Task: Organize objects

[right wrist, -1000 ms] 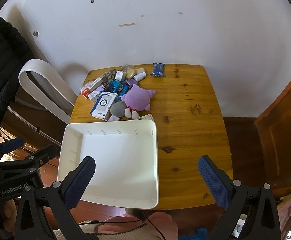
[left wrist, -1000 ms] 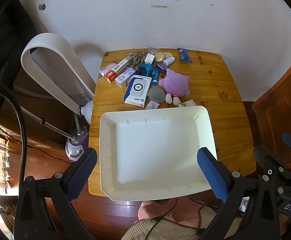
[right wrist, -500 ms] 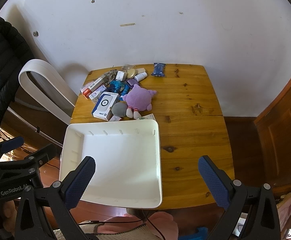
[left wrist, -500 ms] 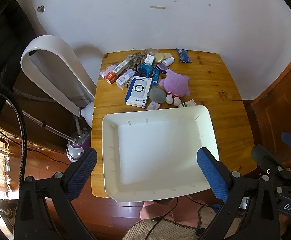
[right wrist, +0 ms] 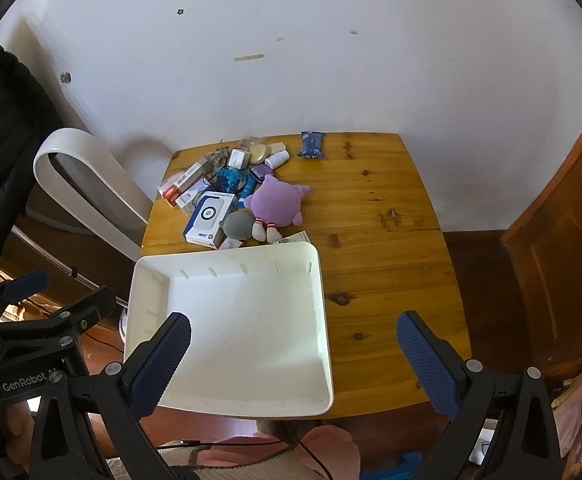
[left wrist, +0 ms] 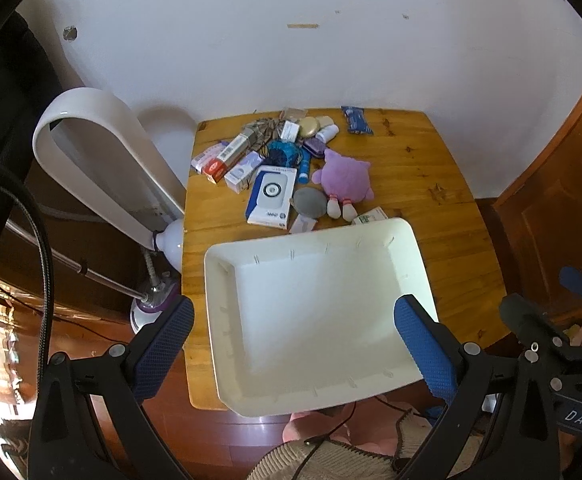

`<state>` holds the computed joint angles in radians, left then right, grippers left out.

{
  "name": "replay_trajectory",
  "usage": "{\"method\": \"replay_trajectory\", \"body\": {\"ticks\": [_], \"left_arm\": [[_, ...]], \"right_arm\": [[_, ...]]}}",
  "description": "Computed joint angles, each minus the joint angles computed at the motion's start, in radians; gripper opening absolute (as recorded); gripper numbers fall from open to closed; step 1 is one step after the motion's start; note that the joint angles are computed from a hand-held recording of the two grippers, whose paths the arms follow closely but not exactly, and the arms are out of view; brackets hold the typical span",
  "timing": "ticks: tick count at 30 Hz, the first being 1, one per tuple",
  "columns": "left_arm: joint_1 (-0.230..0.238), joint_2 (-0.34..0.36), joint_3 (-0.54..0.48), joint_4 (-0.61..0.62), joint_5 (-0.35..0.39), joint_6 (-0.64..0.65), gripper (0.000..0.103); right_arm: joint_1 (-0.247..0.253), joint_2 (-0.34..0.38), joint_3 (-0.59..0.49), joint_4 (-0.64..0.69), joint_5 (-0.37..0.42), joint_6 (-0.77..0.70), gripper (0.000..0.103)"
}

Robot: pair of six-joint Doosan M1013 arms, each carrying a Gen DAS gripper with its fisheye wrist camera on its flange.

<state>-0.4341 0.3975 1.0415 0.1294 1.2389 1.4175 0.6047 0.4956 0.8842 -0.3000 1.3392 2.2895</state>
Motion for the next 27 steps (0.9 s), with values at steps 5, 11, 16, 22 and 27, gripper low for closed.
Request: {"method": "replay_trajectory", "body": {"ticks": [5, 11, 16, 22, 27], "left_arm": [[0.032, 0.008, -0.037, -0.011, -0.061, -0.002, 0.100], [0.073, 0.047, -0.115, -0.029, -0.121, -0.023, 0.101], [0.082, 0.106, -0.184, -0.051, -0.134, 0.030, 0.101], [0.086, 0.204, -0.277, -0.099, -0.092, 0.083, 0.101], [0.093, 0.339, -0.443, -0.144, 0.076, 0.145, 0.101]], "right_arm": [[0.005, 0.007, -0.013, -0.022, -0.008, 0.016, 0.103], [0.009, 0.043, -0.068, -0.070, -0.006, 0.001, 0.103], [-0.010, 0.097, -0.154, -0.077, -0.005, -0.047, 0.103], [-0.066, 0.205, -0.303, 0.012, 0.014, -0.167, 0.103], [-0.144, 0.369, -0.529, 0.197, 0.114, -0.202, 0.103]]}}
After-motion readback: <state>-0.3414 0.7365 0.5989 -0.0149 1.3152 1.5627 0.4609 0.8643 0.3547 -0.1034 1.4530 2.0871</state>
